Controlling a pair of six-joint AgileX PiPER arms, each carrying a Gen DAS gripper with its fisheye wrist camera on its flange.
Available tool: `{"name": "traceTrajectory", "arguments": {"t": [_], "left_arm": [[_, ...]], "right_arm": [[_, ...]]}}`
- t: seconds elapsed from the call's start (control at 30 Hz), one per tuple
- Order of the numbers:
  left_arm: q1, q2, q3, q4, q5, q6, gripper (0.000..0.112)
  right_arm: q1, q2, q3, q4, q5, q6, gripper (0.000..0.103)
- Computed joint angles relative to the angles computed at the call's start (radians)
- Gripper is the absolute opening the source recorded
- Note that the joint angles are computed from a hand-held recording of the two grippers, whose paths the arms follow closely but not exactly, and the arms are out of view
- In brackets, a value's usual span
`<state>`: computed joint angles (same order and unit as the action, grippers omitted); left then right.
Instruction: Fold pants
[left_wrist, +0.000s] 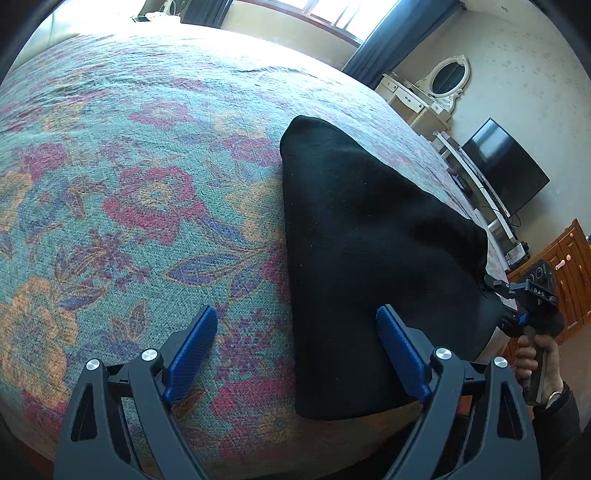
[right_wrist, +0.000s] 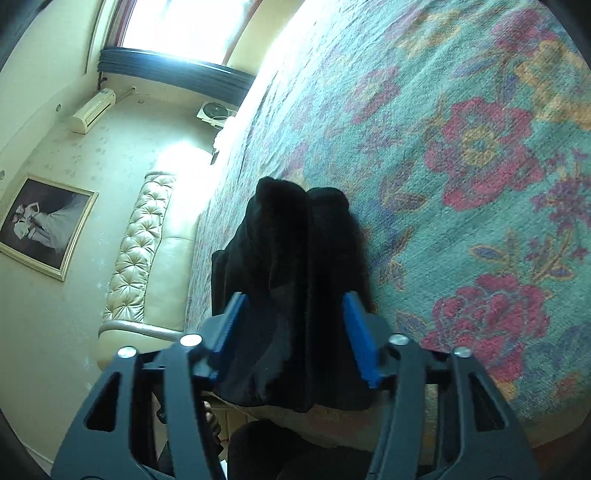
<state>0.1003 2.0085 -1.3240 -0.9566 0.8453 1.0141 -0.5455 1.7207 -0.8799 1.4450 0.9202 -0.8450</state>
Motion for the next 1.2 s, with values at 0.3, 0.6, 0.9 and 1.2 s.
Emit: {"name": "traceTrajectory", "arguments": {"t": [0.3,0.6,0.9,1.2], "left_arm": [[0.095,0.039,-0.029,-0.044,0.124,-0.061,0.086],[0.104,0.013,0.014,-0.051,0.137,-0.068,0.087],[0.105,0.027,0.036,-0.093,0.255,-0.079,0.087],[0.080,0.003,0.076,-0.131,0.190,-0.005,0.079]], "right_arm": [[-0.017,0.055,0.079,-0.001,0.109,-0.081,0.084],[0.054,0.039,0.067,-0.023,0.053,-0.083,0.049],[0.039,0.032,0.058,-0.027,0.050,-0.118,0.035],[0.017,0.040,0.036,-0.024,0.061,-0.148,0.035]]}}
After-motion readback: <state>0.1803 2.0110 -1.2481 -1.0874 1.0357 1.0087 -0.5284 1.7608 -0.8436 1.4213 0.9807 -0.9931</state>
